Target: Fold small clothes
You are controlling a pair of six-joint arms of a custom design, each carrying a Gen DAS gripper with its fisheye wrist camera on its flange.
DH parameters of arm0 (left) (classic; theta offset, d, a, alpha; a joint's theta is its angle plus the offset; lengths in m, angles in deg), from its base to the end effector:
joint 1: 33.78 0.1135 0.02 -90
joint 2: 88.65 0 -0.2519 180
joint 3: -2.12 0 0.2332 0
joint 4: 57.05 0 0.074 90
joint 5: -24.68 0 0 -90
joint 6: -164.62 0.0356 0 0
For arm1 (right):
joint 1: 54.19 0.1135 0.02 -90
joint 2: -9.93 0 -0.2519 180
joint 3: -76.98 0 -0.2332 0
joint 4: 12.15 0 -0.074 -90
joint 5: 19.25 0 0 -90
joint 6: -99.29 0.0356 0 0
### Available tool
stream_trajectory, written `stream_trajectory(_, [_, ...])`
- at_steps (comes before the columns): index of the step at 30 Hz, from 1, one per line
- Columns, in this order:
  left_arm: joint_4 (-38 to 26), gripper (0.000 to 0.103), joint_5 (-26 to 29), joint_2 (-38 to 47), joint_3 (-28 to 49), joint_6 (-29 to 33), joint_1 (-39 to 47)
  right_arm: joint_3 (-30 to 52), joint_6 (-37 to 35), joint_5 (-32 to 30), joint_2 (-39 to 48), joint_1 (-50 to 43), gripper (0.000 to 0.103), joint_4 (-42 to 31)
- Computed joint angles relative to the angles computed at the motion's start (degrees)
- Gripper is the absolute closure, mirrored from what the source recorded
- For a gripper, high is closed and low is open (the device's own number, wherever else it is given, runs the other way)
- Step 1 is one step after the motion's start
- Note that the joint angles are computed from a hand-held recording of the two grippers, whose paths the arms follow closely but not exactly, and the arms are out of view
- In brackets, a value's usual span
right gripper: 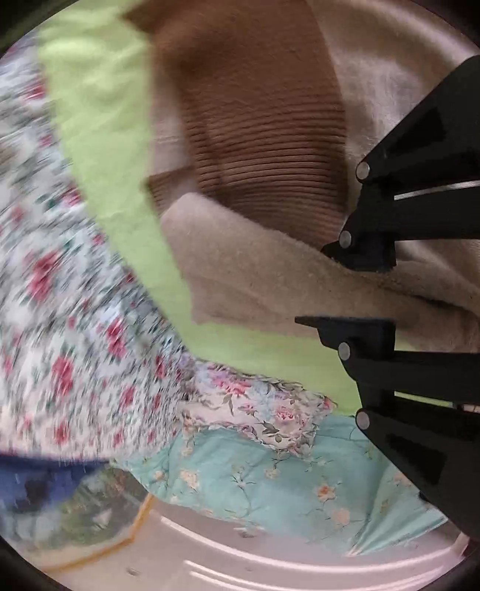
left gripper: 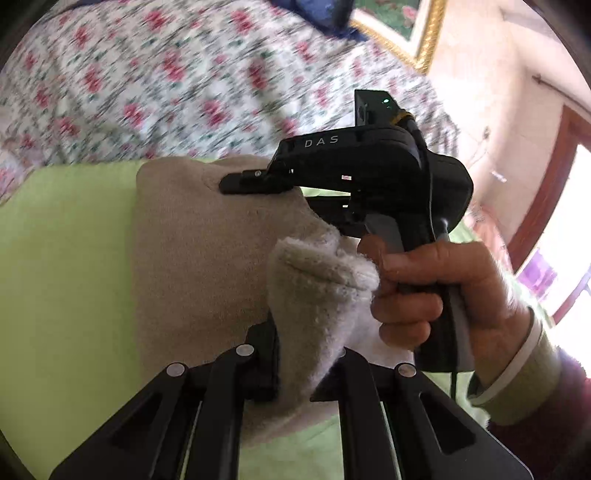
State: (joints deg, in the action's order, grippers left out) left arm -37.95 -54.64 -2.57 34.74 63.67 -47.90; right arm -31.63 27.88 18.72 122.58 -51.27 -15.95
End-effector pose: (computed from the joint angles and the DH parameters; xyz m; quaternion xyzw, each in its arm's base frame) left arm 0.2230 -0.0629 0.1159 0.0678 0.8790 -0.1812 0.4357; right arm 0.3582 0.0464 0.1243 -0.0529 0.8456 0.4623 0.2618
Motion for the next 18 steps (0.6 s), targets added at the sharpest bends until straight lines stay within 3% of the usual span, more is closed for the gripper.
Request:
stream_trajectory(3, [-0.8,0.095,-2.8,-0.3,2.6,-1.7,-6.6,-3.3,-5.3,-1.7,-7.5,-5.1,0.085,-3.5])
stream_trajectory(6, [0.6,0.095,-4.6,6.8,7.6,-3.1,-13.0,-4.7,-13.0,-2.2,-11.0,-12.0,0.085,-9.4])
stream_trajectory(11, [0.4,0.095,-6.0,21.5,16.0,-5.0,-18.7,-2.8,-23.6,1.9,-2.9,-20.8,0.085,-16.8])
stream_trajectory(15, [0.9,0.095,-9.1,26.6,17.6,-4.7,-21.4,-2.8,-25.4,2.3,2.4,-22.3,0.085,-15.2])
stream_trajectory(18, [0.8,0.094,-8.3,27.9,18.0,-4.9,-20.7,-4.6,-25.6,4.2,2.6,-21.7,0.085,-11.9])
